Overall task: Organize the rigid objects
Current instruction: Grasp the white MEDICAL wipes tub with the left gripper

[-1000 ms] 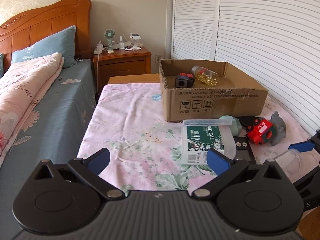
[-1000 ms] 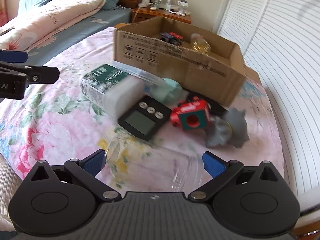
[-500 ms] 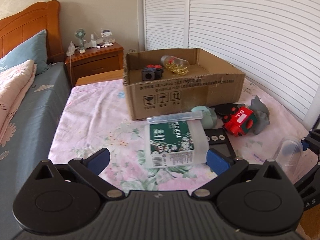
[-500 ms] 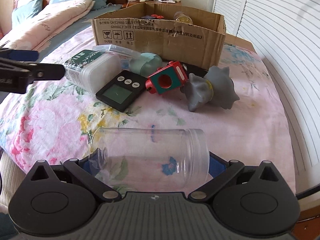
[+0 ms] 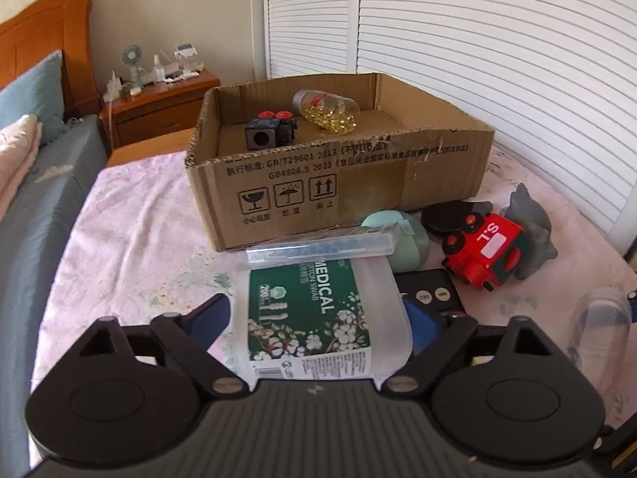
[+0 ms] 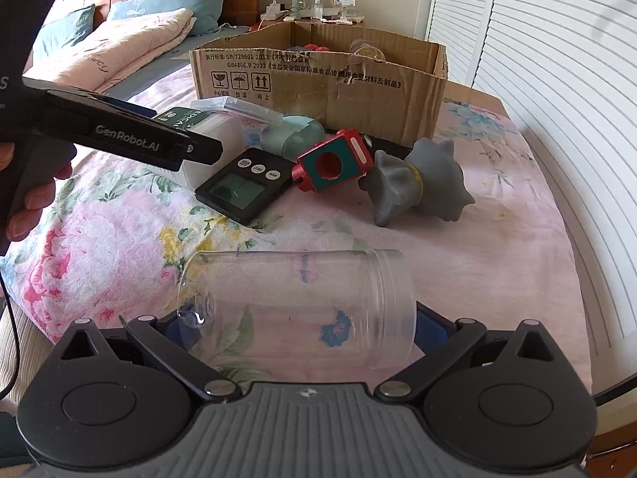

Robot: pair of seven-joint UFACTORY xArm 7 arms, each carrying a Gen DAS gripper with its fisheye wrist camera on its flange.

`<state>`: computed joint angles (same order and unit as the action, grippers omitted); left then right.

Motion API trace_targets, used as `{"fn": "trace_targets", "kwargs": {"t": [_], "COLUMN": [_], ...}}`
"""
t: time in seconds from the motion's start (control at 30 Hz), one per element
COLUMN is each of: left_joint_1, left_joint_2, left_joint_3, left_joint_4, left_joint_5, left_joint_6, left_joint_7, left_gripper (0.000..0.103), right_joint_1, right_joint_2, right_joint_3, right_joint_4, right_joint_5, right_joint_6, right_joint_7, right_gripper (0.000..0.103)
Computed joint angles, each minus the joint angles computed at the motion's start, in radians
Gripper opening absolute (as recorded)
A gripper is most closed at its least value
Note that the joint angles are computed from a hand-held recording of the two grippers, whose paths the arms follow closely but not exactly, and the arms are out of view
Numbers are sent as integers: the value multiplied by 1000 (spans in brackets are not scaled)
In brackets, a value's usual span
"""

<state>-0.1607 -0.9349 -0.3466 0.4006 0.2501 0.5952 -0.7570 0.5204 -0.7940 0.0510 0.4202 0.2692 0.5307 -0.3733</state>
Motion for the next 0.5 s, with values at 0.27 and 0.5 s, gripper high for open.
{"fn": "trace_targets", "kwargs": {"t": [0.27, 0.5], "left_joint_1": [-31, -87], "left_joint_2": [-44, -178], "left_joint_3": [12, 26], "left_joint_4": [-10, -41], "left_joint_5": [-22, -64], "left_joint_6": [52, 188], "left_joint_7": [7, 16], "left_gripper": [82, 82], "right_joint_1": [4, 5], "right_joint_2": [-5, -11], "right_joint_3": [-4, -3], "right_joint_4": [-7, -13], "right_joint_5": [0, -1], "right_joint_6": [-7, -14], "right_joint_7": [-2, 3], "right_gripper": [103, 103]}}
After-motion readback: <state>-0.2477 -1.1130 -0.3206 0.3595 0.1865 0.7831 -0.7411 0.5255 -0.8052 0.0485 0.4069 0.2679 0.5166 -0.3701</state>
